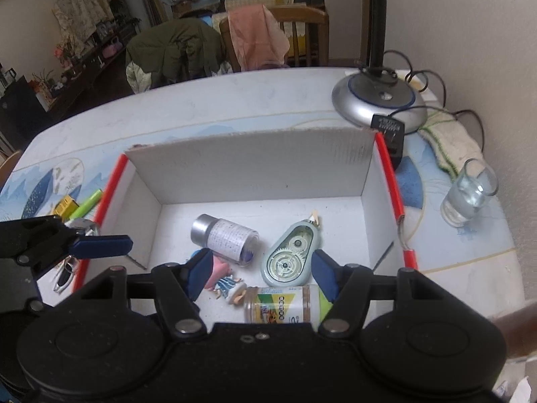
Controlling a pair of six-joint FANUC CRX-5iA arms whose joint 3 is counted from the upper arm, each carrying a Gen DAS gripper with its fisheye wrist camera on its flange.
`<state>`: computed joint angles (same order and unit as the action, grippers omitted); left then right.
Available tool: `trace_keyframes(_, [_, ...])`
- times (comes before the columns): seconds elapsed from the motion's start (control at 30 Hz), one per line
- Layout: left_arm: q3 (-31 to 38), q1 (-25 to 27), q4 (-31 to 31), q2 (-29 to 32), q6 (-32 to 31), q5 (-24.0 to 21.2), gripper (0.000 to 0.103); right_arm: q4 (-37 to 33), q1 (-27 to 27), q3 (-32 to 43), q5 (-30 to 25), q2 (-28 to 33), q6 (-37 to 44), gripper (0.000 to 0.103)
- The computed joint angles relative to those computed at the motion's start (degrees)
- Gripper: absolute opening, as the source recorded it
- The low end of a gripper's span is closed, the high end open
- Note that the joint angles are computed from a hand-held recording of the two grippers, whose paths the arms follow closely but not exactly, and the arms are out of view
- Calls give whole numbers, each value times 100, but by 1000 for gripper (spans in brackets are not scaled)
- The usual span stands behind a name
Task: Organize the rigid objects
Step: 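Open both tools to drop the figurine and tape, then withdraw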
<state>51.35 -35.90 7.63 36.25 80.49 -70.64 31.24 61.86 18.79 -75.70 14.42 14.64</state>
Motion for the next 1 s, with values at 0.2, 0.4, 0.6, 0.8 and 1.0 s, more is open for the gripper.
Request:
trace_keyframes(0.2, [-1138, 136, 227, -807, -136, 769, 80, 416, 295, -66, -75, -84, -252, 73])
trace_keyframes(0.4, [-2119, 306, 465, -1512, -343, 1425, 80, 916, 632, -164, -193, -132, -733, 77])
trace_keyframes(0.6, [-3067, 575, 868, -2159, -613, 1905, 80, 1331, 937, -194, -242, -78, -1206, 84])
trace_keyframes(0.8, [-3823, 872, 1198, -2690, -941, 2302, 88, 1745, 1231, -34, -216, 175, -1547, 91])
trace_keyframes(1.0, [-4414, 1303, 1420, -3125, -1170, 2474, 101, 2053, 1403, 476, -206, 689, -1634, 101])
